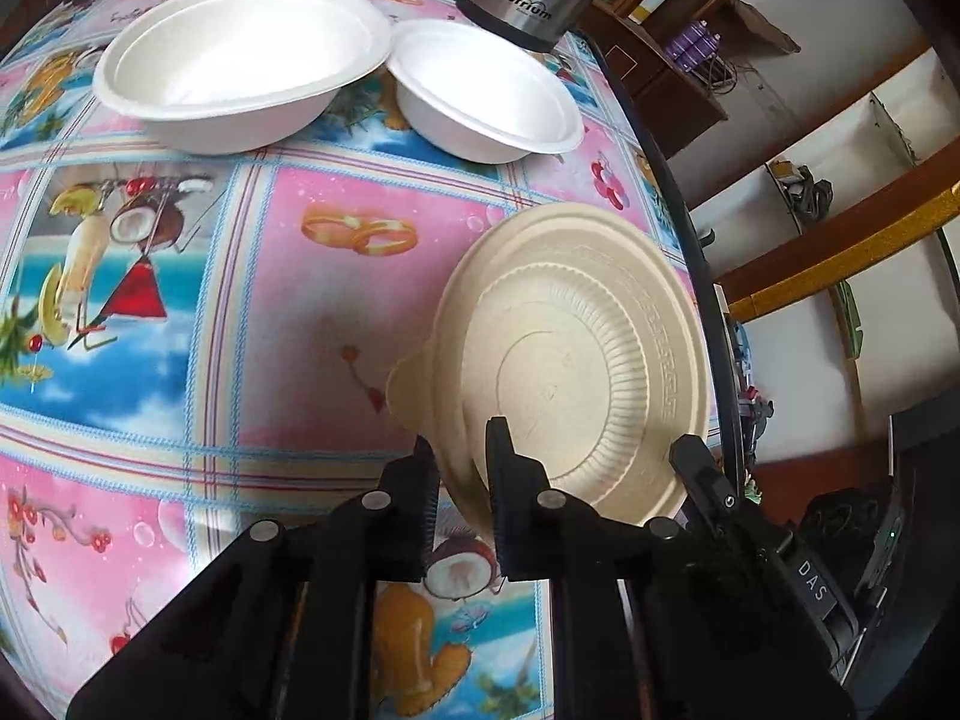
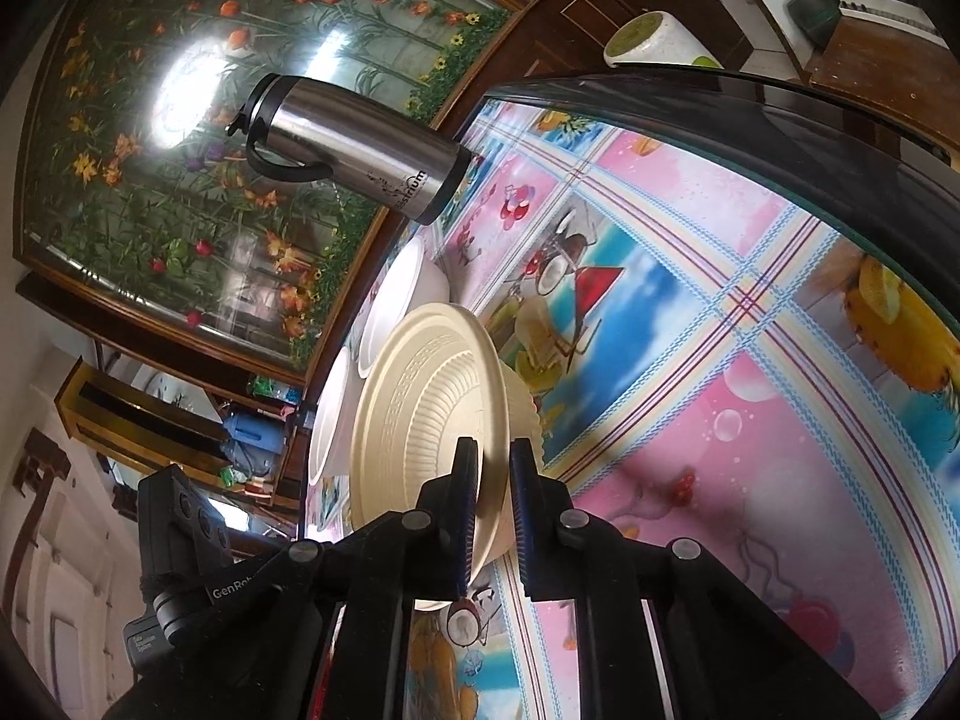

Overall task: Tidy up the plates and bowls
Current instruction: 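Lift the second beige bowl and carry it over the plate stack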

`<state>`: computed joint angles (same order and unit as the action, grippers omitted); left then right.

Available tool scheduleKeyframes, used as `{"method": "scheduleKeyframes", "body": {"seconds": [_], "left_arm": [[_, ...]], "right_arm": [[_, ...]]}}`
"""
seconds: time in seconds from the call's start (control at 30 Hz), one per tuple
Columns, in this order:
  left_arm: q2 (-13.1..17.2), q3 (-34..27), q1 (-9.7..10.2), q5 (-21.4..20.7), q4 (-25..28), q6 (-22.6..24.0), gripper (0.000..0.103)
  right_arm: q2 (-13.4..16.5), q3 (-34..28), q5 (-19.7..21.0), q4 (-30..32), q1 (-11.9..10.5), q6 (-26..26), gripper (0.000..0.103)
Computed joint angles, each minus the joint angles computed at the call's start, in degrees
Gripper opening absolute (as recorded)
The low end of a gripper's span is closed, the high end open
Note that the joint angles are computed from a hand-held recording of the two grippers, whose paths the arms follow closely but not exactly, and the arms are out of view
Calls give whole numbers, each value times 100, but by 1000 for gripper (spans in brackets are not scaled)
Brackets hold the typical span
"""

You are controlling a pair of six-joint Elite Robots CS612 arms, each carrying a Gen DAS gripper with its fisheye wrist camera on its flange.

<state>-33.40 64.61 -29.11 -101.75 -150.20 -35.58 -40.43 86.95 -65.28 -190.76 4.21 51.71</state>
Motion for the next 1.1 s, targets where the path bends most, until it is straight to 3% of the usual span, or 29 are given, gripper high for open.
{"method": "scheduleKeyframes", "body": {"seconds": [0.27, 0.57, 1.1], "left_arm": [[-222, 432, 71, 52, -235, -135, 12], [-609, 1228, 280, 68, -882, -364, 12], [-1378, 2624, 598, 788, -2146, -488, 12]], "right_arm": [[-30, -26, -129, 121, 144, -197, 10], [-102, -137, -190, 352, 452, -498, 9], [-97, -611, -115, 805, 1067, -1111, 9]]}}
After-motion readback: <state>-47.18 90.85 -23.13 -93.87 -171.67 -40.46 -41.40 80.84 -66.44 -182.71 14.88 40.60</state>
